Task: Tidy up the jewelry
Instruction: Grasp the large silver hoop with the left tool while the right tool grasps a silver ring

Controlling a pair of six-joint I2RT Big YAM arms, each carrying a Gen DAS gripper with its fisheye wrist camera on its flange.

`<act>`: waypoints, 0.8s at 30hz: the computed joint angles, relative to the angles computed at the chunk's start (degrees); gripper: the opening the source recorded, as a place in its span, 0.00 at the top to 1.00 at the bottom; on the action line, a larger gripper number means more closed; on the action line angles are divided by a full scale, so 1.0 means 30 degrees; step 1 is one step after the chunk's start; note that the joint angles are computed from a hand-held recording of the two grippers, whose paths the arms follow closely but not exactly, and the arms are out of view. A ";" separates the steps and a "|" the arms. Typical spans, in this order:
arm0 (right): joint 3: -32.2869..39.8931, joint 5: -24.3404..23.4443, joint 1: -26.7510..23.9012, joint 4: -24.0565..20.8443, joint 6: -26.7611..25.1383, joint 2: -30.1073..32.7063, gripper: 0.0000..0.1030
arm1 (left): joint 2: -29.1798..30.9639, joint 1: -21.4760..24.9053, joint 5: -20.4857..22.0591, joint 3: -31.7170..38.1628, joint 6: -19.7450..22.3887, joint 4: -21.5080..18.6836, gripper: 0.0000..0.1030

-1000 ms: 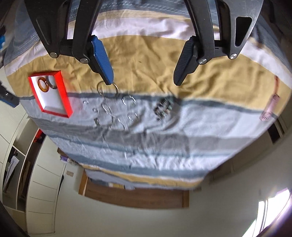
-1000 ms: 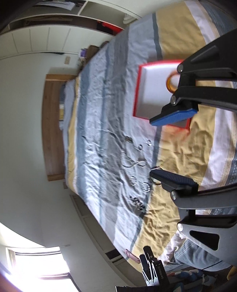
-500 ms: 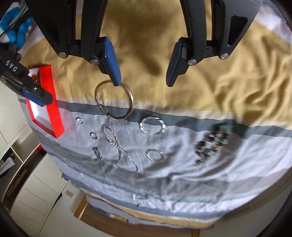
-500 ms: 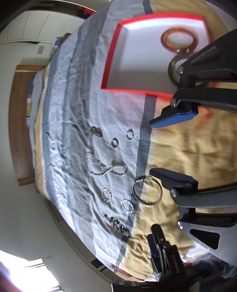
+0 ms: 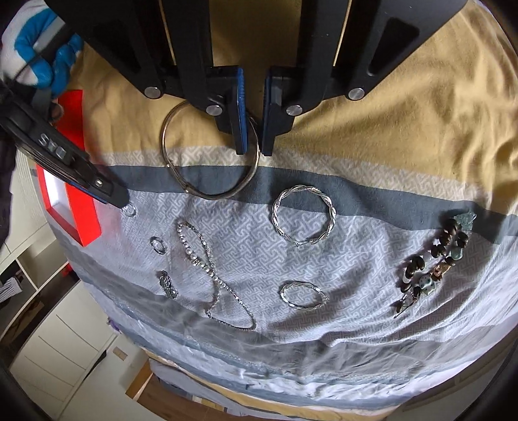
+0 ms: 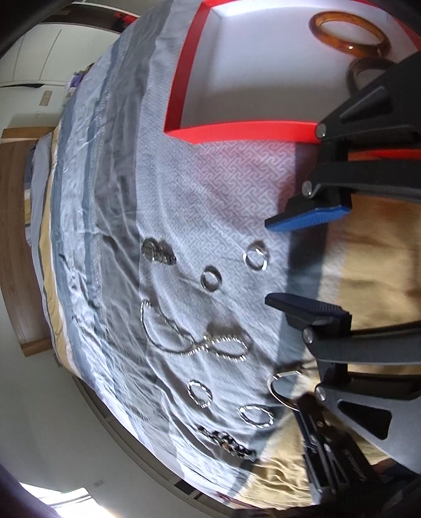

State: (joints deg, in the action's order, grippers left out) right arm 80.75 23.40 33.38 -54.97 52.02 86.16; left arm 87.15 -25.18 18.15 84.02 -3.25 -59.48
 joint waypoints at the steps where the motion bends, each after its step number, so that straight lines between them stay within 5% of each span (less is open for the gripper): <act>1: -0.0003 -0.0093 -0.0096 0.0077 0.0005 0.0062 0.67 | -0.0057 0.0039 0.0074 -0.0056 -0.0058 0.0049 0.94; 10: 0.0121 -0.0599 -0.0345 0.0474 -0.0518 0.0724 0.84 | -0.0849 0.0163 0.0042 -0.0559 0.0130 0.0211 0.95; 12: 0.0044 -0.0619 -0.0277 0.0524 -0.0571 0.0649 0.96 | -0.1088 0.0150 -0.0225 -0.0647 0.0274 0.0237 0.95; 24: 0.0574 0.0722 0.1183 0.0197 -0.0616 -0.0460 0.98 | -0.3179 0.0455 -0.2061 -0.1295 0.1329 0.0183 0.95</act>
State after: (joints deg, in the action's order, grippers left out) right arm 82.47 25.56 36.93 -54.38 50.17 84.78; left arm 77.61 -23.82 11.97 80.13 0.74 -58.93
